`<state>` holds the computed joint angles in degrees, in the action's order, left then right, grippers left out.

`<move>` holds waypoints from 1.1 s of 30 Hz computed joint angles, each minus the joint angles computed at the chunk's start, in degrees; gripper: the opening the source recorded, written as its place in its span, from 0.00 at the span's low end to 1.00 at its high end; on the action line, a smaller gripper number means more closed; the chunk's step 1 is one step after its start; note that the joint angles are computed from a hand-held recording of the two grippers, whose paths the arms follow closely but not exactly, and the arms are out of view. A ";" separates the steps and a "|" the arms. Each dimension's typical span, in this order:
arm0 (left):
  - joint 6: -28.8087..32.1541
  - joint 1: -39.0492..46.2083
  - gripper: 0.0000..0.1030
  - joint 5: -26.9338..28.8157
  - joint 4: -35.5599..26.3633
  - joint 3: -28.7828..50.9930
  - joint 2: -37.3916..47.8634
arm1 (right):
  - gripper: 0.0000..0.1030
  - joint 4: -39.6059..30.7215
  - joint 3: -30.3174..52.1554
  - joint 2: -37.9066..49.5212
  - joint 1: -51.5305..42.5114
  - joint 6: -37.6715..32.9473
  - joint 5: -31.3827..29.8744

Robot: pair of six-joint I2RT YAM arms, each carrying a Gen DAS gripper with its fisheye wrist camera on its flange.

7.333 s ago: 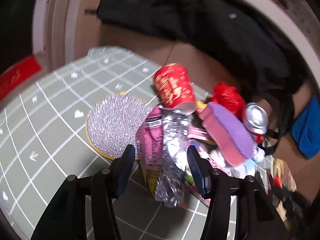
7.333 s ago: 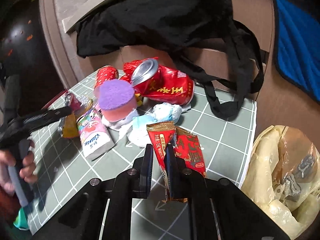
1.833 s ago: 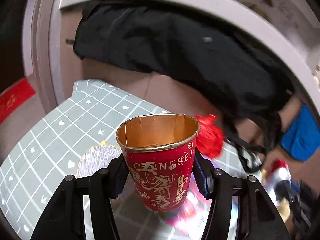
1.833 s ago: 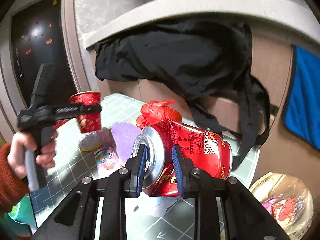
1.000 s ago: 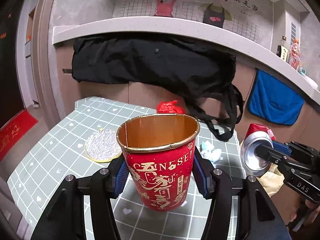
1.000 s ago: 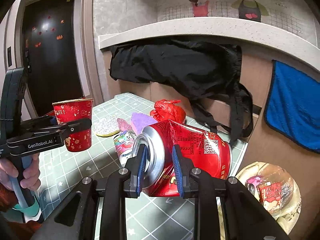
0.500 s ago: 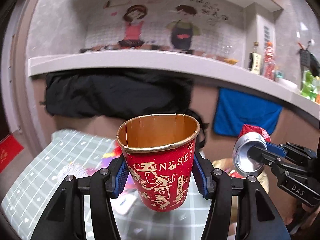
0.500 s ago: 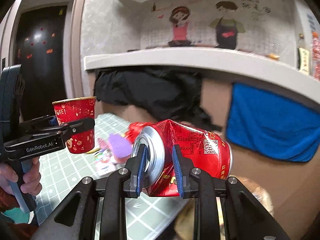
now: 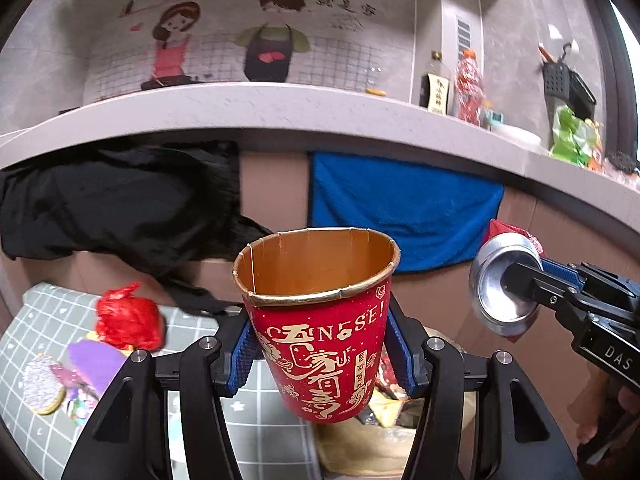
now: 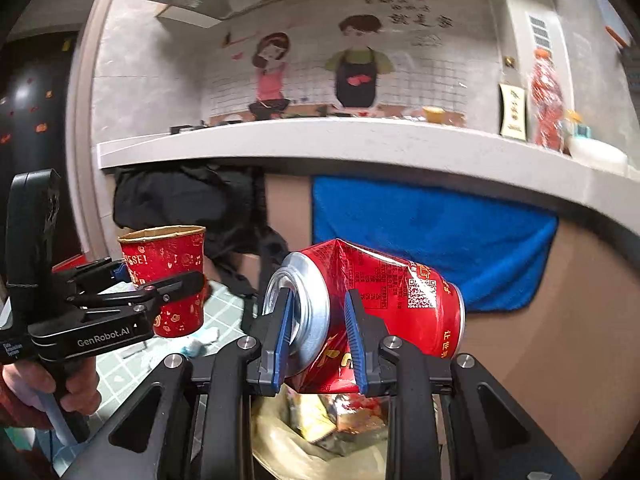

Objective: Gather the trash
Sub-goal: 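Carry the cup and can over the bin and release both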

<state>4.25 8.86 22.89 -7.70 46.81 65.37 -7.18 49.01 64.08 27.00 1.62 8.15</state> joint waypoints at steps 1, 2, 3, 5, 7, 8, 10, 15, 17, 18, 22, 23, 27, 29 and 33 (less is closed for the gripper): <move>-0.12 -0.67 0.55 -0.53 0.36 -0.17 0.29 | 0.24 0.39 -0.45 0.18 -0.95 0.21 -0.73; -0.24 -1.33 0.55 -1.04 0.73 -0.30 0.60 | 0.24 0.67 -0.85 0.22 -1.55 0.39 -1.24; -0.27 -1.96 0.55 -1.54 1.03 -0.30 1.04 | 0.24 1.09 -1.06 0.60 -2.30 0.62 -1.87; -0.55 -3.05 0.55 -2.60 1.75 -0.47 1.86 | 0.24 1.81 -1.62 0.87 -3.84 0.86 -3.27; -0.86 -3.38 0.55 -2.91 2.08 -0.15 3.02 | 0.24 2.22 -1.79 1.23 -5.05 1.16 -4.42; -1.08 -3.60 0.55 -3.06 2.29 0.00 3.57 | 0.24 2.57 -2.02 1.31 -5.45 1.35 -4.77; -1.35 -3.66 0.55 -2.97 2.76 0.19 4.77 | 0.24 3.17 -2.38 1.64 -6.63 1.86 -6.04; -1.43 -4.37 0.55 -3.12 3.46 1.20 7.65 | 0.24 4.03 -2.70 2.68 -7.45 2.34 -6.58; -1.55 -4.45 0.55 -2.82 3.53 1.71 8.58 | 0.24 4.21 -2.55 3.36 -7.79 2.46 -6.91; -1.53 -4.47 0.55 -2.50 3.61 2.07 9.20 | 0.24 4.26 -2.49 3.69 -7.96 2.54 -7.06; -1.38 -5.14 0.56 -2.53 4.08 2.71 10.77 | 0.24 4.85 -2.21 5.22 -9.04 2.71 -7.88; -1.38 -5.31 0.56 -2.55 4.08 2.86 11.03 | 0.24 4.93 -2.08 5.68 -9.43 2.86 -8.31; -1.37 -5.55 0.56 -1.59 3.81 4.02 12.70 | 0.24 5.49 -1.73 7.17 -10.76 3.31 -9.65; -1.41 -5.78 0.56 -1.43 4.06 4.42 13.42 | 0.24 5.72 -1.51 7.94 -11.60 3.77 -10.64; -0.17 -5.28 0.60 5.01 3.11 7.00 17.54 | 0.24 6.87 -1.66 9.05 -13.41 4.87 -12.91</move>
